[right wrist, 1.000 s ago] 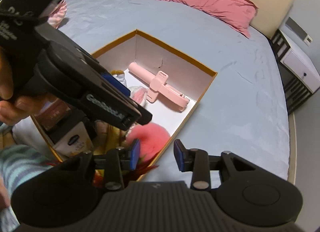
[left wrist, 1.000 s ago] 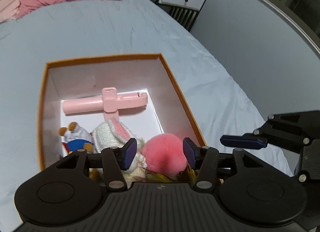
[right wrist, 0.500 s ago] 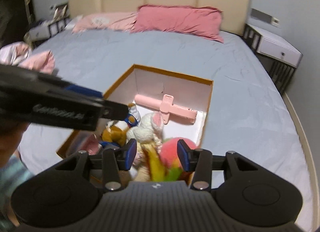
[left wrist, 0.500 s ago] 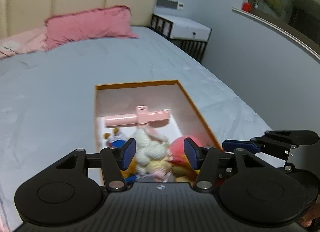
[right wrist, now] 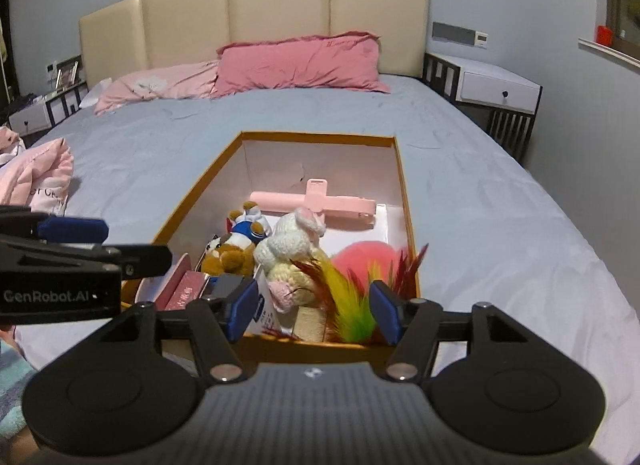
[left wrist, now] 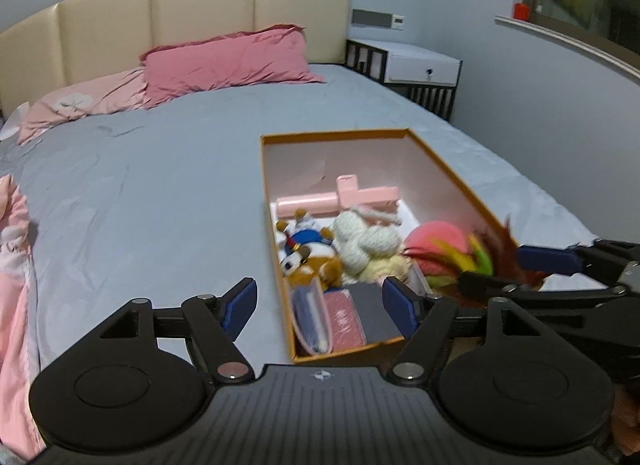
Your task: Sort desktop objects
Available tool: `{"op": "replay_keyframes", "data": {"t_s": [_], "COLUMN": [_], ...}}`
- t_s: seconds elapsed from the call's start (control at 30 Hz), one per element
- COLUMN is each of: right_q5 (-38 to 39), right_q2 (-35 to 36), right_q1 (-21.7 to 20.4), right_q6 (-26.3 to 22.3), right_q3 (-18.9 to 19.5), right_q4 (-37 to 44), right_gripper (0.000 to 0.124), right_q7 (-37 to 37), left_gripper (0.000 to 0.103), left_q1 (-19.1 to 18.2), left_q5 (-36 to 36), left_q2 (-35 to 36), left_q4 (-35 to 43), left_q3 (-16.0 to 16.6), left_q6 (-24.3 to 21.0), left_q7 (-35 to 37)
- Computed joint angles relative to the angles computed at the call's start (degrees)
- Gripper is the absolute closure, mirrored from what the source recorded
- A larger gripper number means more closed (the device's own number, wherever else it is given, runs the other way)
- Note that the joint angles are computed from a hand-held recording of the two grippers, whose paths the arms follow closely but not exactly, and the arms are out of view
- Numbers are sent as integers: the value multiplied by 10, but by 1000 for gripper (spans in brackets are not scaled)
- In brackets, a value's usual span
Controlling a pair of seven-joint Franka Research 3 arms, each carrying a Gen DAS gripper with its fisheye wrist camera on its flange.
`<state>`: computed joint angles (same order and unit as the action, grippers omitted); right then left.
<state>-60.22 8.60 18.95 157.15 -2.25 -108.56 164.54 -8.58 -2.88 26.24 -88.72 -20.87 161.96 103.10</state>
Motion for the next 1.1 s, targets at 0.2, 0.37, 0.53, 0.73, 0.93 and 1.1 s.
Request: {"op": "replay_keyframes", "data": {"t_s": [0.2, 0.37, 0.53, 0.73, 0.93, 1.1], "right_q5": [8, 5, 36, 72, 88, 96], "right_q2": [11, 22, 26, 32, 37, 39], "right_q1": [-4, 4, 6, 8, 17, 18], "right_q6": [18, 21, 21, 20, 7, 11], "right_q3": [-5, -13, -16, -19, -24, -27], "right_q4": [1, 9, 9, 12, 20, 20], "right_gripper": [56, 56, 56, 56, 56, 56], "right_q7": [7, 3, -21, -47, -66, -71], "left_gripper": [22, 21, 21, 21, 21, 21], "left_q1": [-4, -16, -25, -24, -29, -31], "left_q5": [13, 32, 51, 56, 64, 66], "left_q2": [6, 16, 24, 30, 32, 32], "left_q4": [-4, 5, 15, 21, 28, 30], "left_q3": [9, 23, 34, 30, 35, 36], "left_q6": [-2, -20, -22, -24, -35, -40], "left_q7": [-15, -35, -57, -61, -77, -85]}}
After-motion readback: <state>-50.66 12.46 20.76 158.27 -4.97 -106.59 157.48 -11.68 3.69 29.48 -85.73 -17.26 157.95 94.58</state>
